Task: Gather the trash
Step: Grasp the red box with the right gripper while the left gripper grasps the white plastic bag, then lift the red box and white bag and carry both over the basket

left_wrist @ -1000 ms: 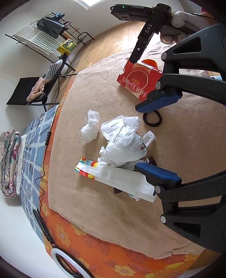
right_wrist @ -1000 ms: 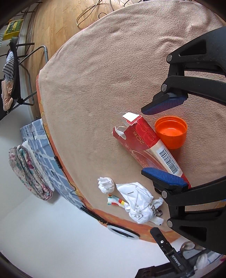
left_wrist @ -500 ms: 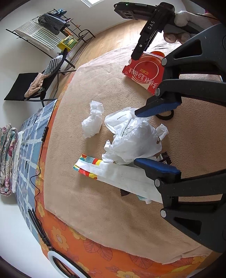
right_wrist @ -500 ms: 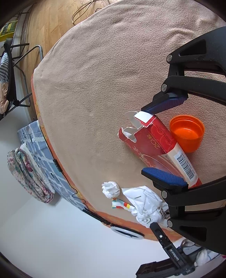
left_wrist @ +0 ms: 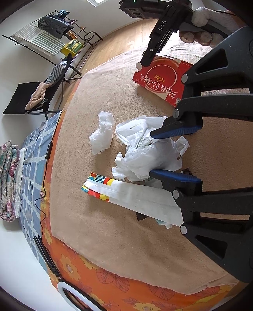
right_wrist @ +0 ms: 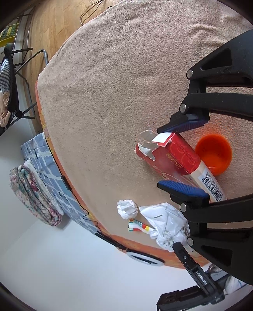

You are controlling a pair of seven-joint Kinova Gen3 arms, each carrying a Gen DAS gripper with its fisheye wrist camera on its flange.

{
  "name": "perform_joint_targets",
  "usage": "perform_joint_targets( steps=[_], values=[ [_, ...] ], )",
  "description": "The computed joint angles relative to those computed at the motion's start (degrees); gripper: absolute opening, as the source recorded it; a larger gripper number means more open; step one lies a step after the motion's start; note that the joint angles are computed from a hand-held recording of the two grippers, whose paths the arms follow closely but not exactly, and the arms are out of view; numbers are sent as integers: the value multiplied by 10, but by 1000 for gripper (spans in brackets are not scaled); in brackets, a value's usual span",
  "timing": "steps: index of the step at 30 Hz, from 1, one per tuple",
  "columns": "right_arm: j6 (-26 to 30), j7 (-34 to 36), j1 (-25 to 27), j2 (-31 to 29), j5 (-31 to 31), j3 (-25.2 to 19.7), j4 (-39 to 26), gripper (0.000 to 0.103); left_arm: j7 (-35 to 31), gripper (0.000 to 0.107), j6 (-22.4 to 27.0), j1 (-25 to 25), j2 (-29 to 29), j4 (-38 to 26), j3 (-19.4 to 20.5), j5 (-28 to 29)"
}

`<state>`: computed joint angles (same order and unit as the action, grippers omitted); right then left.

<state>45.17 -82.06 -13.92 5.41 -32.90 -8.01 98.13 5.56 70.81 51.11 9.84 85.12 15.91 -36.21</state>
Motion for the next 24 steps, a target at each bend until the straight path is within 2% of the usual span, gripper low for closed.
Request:
perform_joint_targets(
  steps=[2, 3, 5, 12, 17, 22, 24],
  values=[
    [0, 1, 0, 0, -6, 0, 0, 40, 4, 31, -4, -1, -2, 3, -1, 1],
    [-2, 0, 0, -1, -8, -1, 2, 40, 8, 28, -5, -1, -3, 4, -1, 1],
    [-9, 1, -3, -4, -9, -3, 4, 33, 7, 22, -2, -3, -4, 3, 0, 2],
    [-31, 2, -12, -15, -22, -6, 9, 26, 13, 21, 3, -2, -5, 5, 1, -4],
    [-39, 48, -8, -33, -73, -3, 17, 19, 26, 20, 14, 2, -11, 6, 5, -18],
    [-44, 73, -21, -58, -84, 1, 17, 15, 33, 20, 34, 11, -14, -2, 13, -34],
    [-54, 71, -30, -72, -70, 0, 19, 14, 37, 19, 39, 15, -18, -4, 16, -40]
  ],
)
